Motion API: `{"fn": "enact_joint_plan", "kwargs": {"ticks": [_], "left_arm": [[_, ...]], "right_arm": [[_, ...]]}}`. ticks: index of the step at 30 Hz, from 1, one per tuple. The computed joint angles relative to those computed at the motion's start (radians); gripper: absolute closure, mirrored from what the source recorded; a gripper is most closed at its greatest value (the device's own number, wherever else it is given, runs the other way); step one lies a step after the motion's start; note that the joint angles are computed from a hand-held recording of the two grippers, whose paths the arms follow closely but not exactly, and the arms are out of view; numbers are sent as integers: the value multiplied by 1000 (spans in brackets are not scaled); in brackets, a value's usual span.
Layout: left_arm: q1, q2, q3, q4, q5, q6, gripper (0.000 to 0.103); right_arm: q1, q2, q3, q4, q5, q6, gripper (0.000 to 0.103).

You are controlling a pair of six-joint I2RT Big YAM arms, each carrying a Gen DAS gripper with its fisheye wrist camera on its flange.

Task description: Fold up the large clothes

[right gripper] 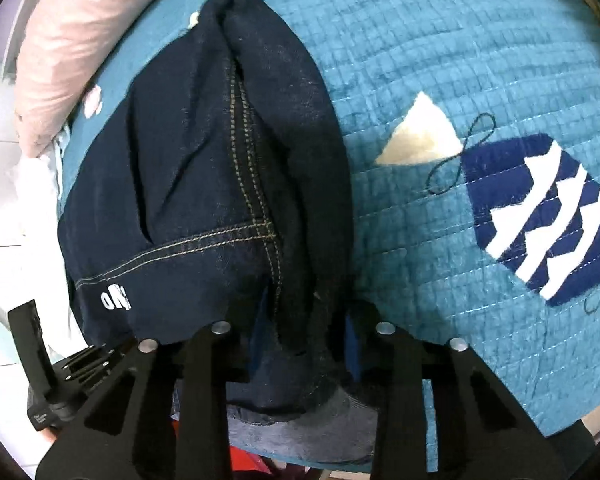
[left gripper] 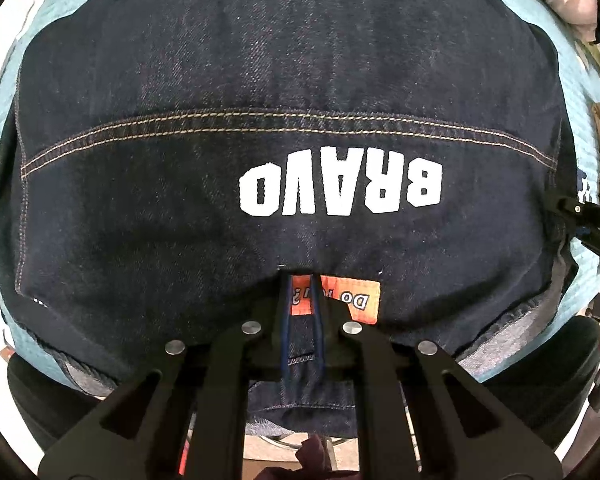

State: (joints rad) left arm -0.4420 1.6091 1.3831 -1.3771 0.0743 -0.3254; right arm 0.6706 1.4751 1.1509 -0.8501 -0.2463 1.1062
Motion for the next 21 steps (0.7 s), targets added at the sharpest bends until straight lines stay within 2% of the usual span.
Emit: {"fn": "enact_joint_plan", "kwargs": {"ticks": [2, 4, 6, 10, 13, 16, 17, 21], "left_arm": [[-6, -3, -5, 4, -9, 3, 93], [-3, -7, -1, -3, -5, 0, 93], [-1, -9, -2, -1, 5, -3, 93], [-1, -15, -8, 3, 15, -6, 93], [9, -20, -19, 12, 33, 3, 93], [32, -28, -27, 15, 70, 12, 93], [41, -30, -28, 14, 85, 14, 93], [82, -32, -20, -12, 142, 51, 93]], "right_arm": [[3, -31, -20, 24, 5, 36, 83], [19, -67, -16, 18, 43, 5, 86], [38, -110, -22, 88, 37, -4, 86], [80, -98, 80, 81, 62, -7, 87], [120, -49, 209, 15, 85, -44, 87], [152, 4, 320, -13, 84, -68, 87], [166, 35, 380, -53, 97, -85, 87], [190, 116, 518, -123, 111, -101, 87]]}}
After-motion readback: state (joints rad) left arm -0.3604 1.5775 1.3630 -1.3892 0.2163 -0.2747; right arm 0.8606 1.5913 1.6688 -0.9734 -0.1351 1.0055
